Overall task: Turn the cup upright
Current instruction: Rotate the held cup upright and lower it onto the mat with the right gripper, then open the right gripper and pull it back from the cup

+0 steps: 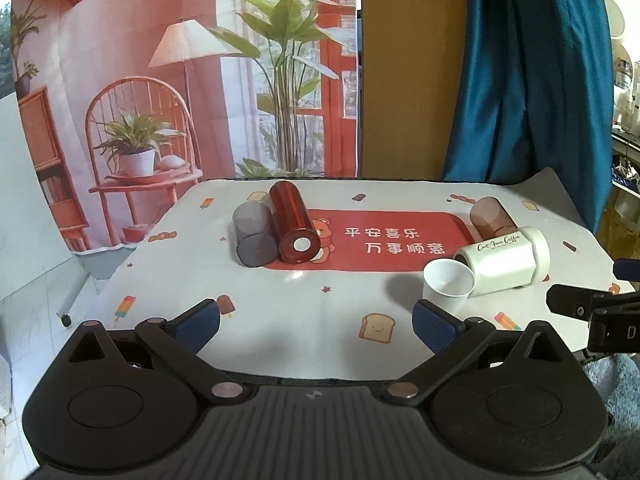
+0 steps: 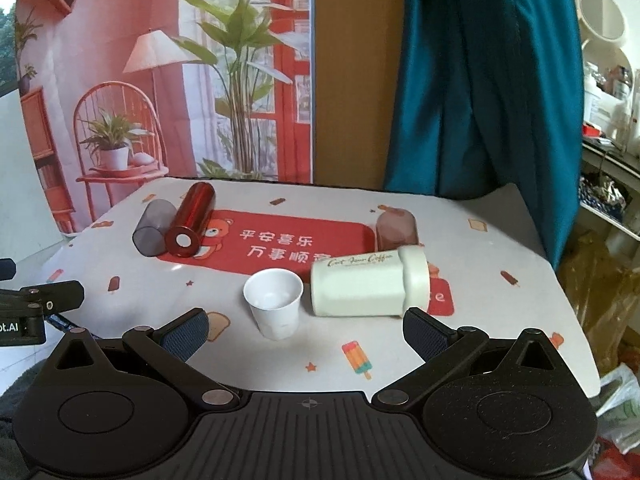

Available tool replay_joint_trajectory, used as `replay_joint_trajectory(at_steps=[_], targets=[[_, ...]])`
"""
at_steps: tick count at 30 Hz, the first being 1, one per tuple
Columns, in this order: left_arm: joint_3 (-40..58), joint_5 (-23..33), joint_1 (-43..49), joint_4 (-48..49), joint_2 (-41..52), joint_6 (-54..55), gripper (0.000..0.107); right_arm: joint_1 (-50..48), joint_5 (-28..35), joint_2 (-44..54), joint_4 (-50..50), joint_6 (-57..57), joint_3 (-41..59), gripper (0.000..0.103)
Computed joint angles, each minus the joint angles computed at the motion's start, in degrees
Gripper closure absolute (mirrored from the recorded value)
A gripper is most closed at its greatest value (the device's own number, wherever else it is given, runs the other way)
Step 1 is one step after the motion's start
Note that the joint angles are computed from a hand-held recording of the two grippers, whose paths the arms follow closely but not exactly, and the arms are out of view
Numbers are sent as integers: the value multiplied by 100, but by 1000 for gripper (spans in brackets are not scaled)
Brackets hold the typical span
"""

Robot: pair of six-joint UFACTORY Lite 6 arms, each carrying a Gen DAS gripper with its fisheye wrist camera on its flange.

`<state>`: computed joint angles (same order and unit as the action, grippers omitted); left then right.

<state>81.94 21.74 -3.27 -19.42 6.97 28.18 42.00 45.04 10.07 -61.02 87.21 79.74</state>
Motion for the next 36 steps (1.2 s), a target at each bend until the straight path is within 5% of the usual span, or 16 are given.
replay_joint_trajectory(at_steps=[36], targets=[[136, -26, -19, 926, 197, -1014, 4, -133, -62, 218, 188, -100, 84, 0]])
